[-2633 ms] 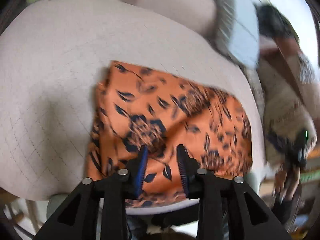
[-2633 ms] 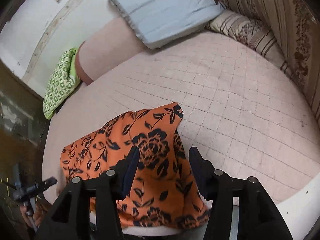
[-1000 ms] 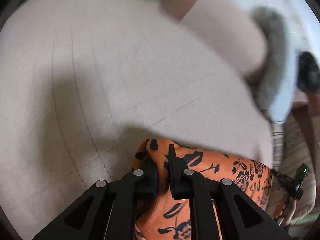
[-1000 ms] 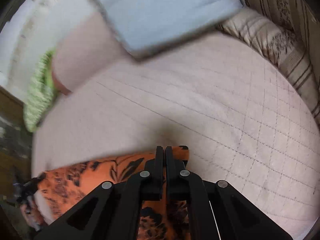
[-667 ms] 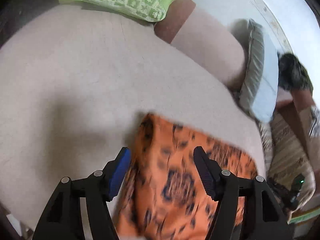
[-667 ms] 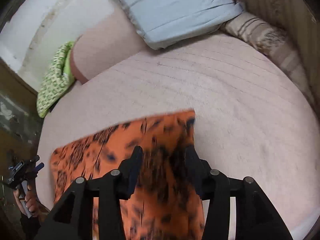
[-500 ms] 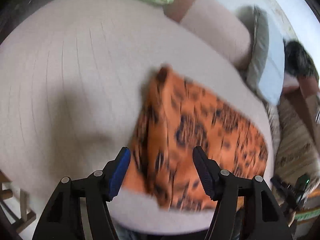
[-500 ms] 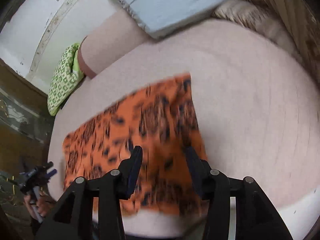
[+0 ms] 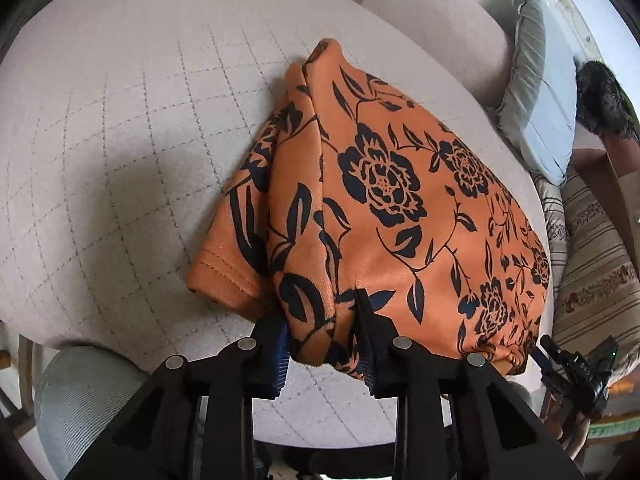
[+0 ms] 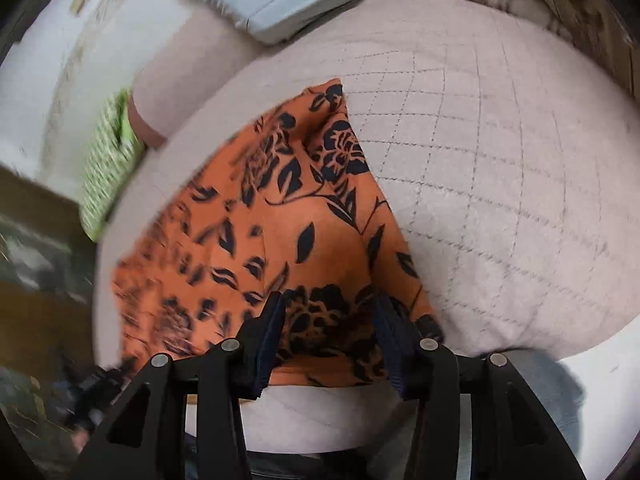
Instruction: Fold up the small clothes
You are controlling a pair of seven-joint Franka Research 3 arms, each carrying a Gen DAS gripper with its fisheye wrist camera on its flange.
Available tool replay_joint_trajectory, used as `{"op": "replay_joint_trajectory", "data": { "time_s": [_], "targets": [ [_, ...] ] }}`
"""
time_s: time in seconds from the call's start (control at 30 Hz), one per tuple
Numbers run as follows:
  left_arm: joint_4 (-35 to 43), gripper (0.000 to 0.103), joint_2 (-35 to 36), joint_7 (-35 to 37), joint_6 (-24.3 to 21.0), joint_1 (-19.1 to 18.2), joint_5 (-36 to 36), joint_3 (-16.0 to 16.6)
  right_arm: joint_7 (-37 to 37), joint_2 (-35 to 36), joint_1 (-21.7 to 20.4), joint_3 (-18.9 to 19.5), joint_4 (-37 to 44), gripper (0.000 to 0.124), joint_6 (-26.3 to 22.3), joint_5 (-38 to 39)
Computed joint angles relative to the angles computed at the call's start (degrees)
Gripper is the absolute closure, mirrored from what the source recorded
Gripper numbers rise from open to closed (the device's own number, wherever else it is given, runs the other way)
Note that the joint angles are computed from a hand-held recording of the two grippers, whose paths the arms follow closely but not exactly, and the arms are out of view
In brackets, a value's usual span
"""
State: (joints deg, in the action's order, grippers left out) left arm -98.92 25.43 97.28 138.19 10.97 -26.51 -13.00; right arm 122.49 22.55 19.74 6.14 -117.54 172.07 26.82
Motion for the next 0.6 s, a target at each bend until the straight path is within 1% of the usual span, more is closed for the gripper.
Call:
{"op": "replay_joint_trajectory", "data": {
  "time_s": [0.1,0.13,0.17,0.2,0.23,0.27,0.33,0.4,0.5,0.57,0.6],
  "targets": [
    [-0.7,0.077,-0.4,0.0,0.3,-0.3,0.8,0.3,-3.9,2.1,-4.1,4.2,1.7,0.076,-0.9,4.3],
    [-0.6,0.077,-0.4,-0.2,0.2,-0.5,1.3,0.4,-3.8,3.1,-3.8,3.7,2.7,0.077,-2.3,4.3],
    [-0.3,0.077,-0.1,-0.7,0.2,-1.0,2.4,0.7,-3.1,3.4,-3.0,2.9,3.0,0.086,-2.6,4.1],
    [-0.1,0.077,0.1,-1.0,0.2,-1.2,3.0,0.7,-3.2,3.6,-2.8,2.8,3.1,0.102,-2.5,4.3],
    [-0.3,0.077,-0.1,-0.9,0.4,-1.1,3.0,0.6,-4.5,3.5,-3.6,4.1,2.9,0.109,-1.5,5.5],
    [-0.7,0.077,-0.6,-0.5,0.8,-1.0,2.9,0.4,-4.2,3.0,-2.8,3.4,2.3,0.113,-0.8,5.2],
    [-2.4,0.081,-1.9,1.3,2.8,-0.7,2.5,0.0,-1.0,1.3,2.0,-1.2,1.1,0.116,-0.6,0.7],
    [-3.1,0.086,-2.8,2.5,3.4,-0.5,2.1,-0.2,2.1,-0.4,5.3,-4.4,-0.3,0.118,-0.6,-3.2],
    [-3.8,0.089,-3.9,3.6,4.0,-0.1,0.4,-0.2,5.5,-2.0,7.5,-6.7,-1.4,0.118,-0.4,-7.5],
    [-4.3,0.09,-5.1,5.3,4.3,0.9,-2.9,-0.8,6.8,-3.3,7.9,-6.9,-1.9,0.118,-0.6,-9.5],
    [-5.0,0.09,-5.9,6.7,5.1,1.4,-4.9,-1.1,8.6,-3.6,9.5,-8.7,-1.6,0.119,-1.5,-12.4]
  ]
}}
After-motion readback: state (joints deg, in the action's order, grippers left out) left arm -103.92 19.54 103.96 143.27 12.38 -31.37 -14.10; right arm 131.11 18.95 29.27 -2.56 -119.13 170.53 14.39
